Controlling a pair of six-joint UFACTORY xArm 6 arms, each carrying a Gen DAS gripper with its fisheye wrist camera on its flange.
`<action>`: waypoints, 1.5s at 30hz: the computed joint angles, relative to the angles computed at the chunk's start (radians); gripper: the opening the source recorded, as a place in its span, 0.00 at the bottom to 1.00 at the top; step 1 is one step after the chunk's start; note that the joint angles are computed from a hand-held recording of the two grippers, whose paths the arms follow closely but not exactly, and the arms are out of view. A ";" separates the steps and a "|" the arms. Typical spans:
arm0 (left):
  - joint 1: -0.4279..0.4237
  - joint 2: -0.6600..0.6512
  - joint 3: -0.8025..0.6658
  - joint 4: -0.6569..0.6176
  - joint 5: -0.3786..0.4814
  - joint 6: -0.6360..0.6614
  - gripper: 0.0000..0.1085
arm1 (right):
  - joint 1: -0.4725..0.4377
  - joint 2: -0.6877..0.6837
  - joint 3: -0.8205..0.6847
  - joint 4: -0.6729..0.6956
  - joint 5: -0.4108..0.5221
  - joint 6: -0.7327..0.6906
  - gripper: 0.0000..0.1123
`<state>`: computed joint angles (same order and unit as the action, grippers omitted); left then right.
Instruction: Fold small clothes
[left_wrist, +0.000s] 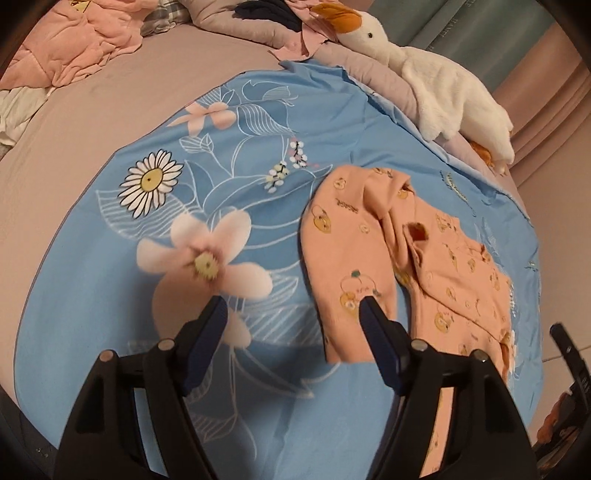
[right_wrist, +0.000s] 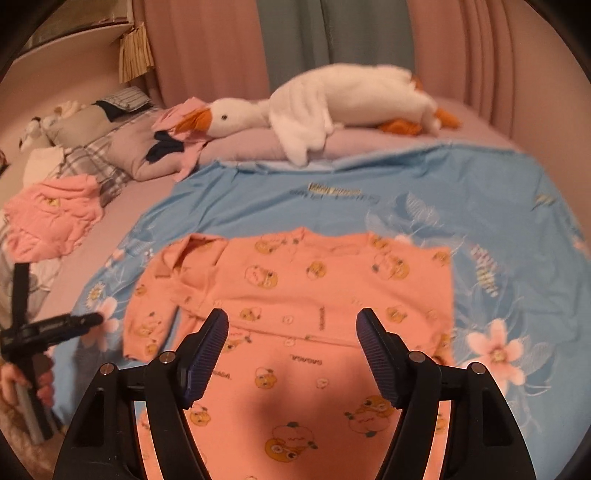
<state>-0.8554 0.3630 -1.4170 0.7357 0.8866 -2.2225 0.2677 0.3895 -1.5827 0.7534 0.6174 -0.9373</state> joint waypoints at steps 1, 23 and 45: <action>-0.008 -0.003 0.000 0.008 0.001 -0.002 0.67 | 0.003 -0.022 0.020 0.015 -0.019 -0.005 0.63; -0.136 0.077 -0.465 0.254 0.115 0.231 0.67 | -0.013 -0.299 0.009 0.166 0.123 -0.039 0.64; 0.002 -0.101 0.048 0.115 0.030 -0.077 0.30 | 0.207 0.286 -0.338 -0.199 0.481 0.356 0.38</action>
<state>-0.8530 0.2618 -1.3695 0.8511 0.9168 -2.2994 0.4743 0.6759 -1.9210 0.5546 1.0988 -0.5810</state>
